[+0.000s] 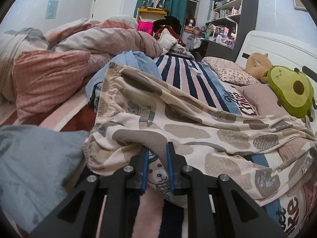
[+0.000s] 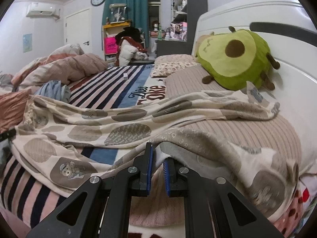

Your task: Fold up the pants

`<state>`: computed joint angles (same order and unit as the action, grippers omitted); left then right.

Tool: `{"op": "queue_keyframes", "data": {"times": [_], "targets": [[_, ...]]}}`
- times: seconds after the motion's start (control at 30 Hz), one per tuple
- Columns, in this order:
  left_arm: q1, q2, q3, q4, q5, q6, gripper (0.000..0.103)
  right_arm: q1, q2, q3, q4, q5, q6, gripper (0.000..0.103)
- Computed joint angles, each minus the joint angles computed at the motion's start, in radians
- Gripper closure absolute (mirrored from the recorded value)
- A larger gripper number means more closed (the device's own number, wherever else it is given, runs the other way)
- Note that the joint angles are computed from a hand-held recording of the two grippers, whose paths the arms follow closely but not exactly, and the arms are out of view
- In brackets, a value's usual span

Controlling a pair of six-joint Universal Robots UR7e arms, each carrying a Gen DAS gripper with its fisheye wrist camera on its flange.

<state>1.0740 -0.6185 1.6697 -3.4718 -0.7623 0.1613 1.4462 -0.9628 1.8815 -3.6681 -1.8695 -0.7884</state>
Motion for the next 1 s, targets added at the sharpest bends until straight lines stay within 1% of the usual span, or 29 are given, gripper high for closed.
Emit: {"op": "queue_keyframes", "data": {"times": [0.23, 0.47, 0.6, 0.83, 1.0], "targets": [[0.007, 0.025, -0.086, 0.044, -0.003, 0.033, 0.090, 0.011, 0.036, -0.064, 0.026, -0.011, -0.049, 0.098], [0.023, 0.088, -0.234, 0.103, -0.003, 0.091, 0.089, 0.013, 0.095, -0.181, 0.081, -0.028, -0.082, 0.098], [0.035, 0.138, -0.348, 0.155, -0.002, 0.116, 0.090, 0.016, 0.139, -0.262, 0.108, -0.048, -0.104, 0.098], [0.056, 0.242, -0.560, 0.254, 0.023, 0.151, 0.089, 0.025, 0.224, -0.407, 0.155, -0.092, -0.142, 0.098], [0.070, 0.345, -0.763, 0.345, 0.050, 0.188, 0.089, 0.028, 0.284, -0.525, 0.207, -0.129, -0.155, 0.098]]}}
